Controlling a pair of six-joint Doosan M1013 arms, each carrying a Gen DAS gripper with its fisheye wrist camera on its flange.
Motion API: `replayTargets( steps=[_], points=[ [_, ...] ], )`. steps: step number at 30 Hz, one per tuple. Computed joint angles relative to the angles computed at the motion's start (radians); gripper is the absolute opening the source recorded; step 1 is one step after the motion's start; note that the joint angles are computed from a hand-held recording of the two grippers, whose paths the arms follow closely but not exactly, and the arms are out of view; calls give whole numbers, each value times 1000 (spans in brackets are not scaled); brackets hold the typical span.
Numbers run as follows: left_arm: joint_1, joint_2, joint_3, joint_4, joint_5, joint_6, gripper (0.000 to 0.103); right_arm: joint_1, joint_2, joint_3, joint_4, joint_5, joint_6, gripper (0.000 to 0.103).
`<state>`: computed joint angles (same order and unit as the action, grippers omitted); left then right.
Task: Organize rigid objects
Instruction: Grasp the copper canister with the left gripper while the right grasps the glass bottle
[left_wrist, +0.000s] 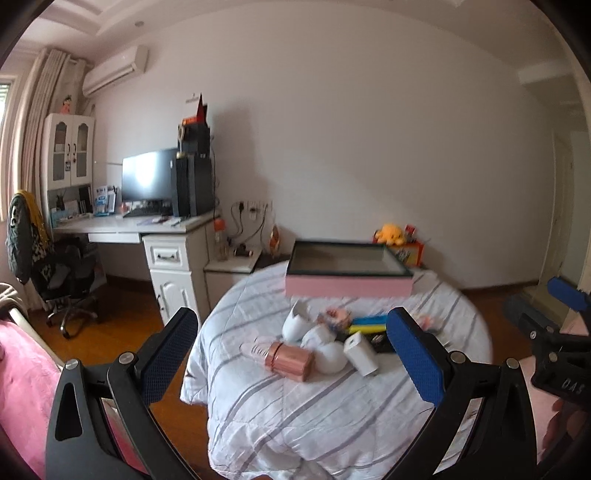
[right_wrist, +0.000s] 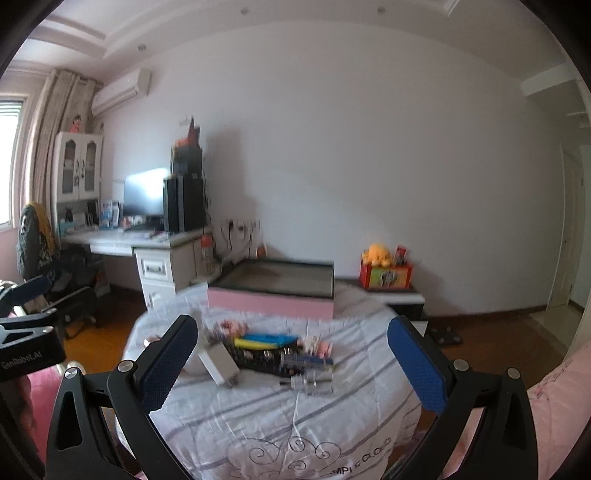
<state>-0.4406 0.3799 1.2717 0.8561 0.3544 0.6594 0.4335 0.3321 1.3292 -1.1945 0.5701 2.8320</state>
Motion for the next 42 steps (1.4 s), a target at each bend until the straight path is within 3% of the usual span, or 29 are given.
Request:
replayTargets(
  steps=[2, 5, 7, 16, 24, 26, 35, 38, 42],
  points=[
    [2, 32, -28, -50, 38, 54, 103, -14, 22, -17, 81, 3, -60, 103],
    [14, 81, -76, -238, 81, 261, 103, -40, 51, -36, 226, 0, -171, 103],
    [18, 113, -106, -296, 125, 329, 103, -57, 69, -44, 316, 0, -242, 103],
    [43, 222, -233, -424, 250, 435, 103, -100, 125, -77, 560, 24, -433, 103],
    [65, 304, -335, -553, 312, 560, 103, -127, 165, -121, 681, 29, -527, 103],
    [70, 301, -316, -566, 254, 562, 103, -132, 172, -131, 676, 30, -531, 103],
    [81, 320, -350, -661, 244, 688, 103, -146, 195, -167, 720, 34, -591, 103],
    [80, 308, -323, -675, 196, 716, 90, -150, 197, -173, 738, 36, -620, 88],
    [81, 305, -319, -733, 173, 792, 60, -156, 196, -175, 767, 25, -664, 77]
  ],
)
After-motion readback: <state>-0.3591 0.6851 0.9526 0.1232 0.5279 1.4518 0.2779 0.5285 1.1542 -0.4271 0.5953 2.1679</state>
